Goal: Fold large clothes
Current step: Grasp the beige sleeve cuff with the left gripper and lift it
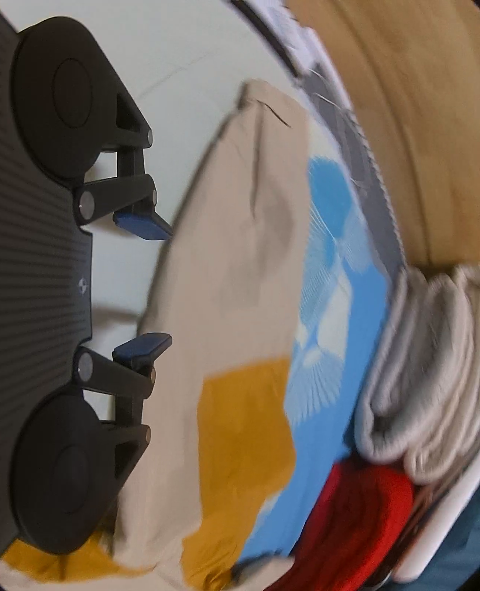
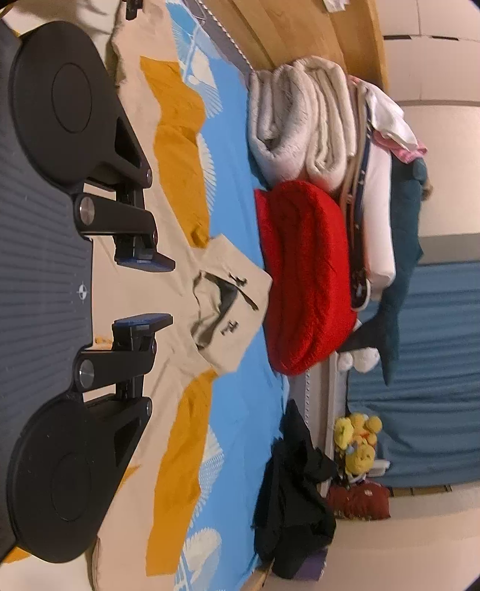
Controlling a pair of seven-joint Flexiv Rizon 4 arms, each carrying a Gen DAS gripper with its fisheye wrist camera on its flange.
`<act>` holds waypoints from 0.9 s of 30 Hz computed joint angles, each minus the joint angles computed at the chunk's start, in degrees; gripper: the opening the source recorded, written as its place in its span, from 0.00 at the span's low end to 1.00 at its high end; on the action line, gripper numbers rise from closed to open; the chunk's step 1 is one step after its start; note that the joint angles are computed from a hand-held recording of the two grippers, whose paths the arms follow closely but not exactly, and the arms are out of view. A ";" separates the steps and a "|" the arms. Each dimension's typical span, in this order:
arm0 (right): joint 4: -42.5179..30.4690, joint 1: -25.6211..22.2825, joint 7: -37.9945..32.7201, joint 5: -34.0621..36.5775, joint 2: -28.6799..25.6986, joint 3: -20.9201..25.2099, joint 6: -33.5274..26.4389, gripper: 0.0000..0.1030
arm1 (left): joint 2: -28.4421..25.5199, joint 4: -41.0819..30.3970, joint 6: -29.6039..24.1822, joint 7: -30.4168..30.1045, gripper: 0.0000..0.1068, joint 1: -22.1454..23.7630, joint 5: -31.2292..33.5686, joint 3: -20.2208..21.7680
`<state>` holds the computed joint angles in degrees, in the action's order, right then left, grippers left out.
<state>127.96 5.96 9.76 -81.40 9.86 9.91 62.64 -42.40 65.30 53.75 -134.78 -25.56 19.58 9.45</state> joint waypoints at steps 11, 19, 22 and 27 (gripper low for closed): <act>-0.46 0.72 -3.71 3.15 -2.92 -0.60 2.83 0.34 | 0.02 5.78 7.75 -11.87 0.61 6.40 -7.21 1.20; 0.37 0.55 -6.42 4.28 -2.92 -0.82 5.55 0.34 | -2.27 1.20 7.10 -12.91 0.01 4.62 -7.56 3.78; 0.62 0.44 -7.04 4.05 -2.79 -0.63 5.23 0.25 | -2.52 -4.31 2.08 -14.27 0.00 0.31 -1.02 7.75; 0.66 0.09 -5.28 3.22 -2.36 -0.75 5.69 0.12 | 1.60 -8.05 2.22 -17.25 0.00 -4.19 7.93 8.25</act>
<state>128.62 6.04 4.48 -78.18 7.50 9.16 68.33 -40.80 57.25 55.97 -152.03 -29.75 27.52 17.69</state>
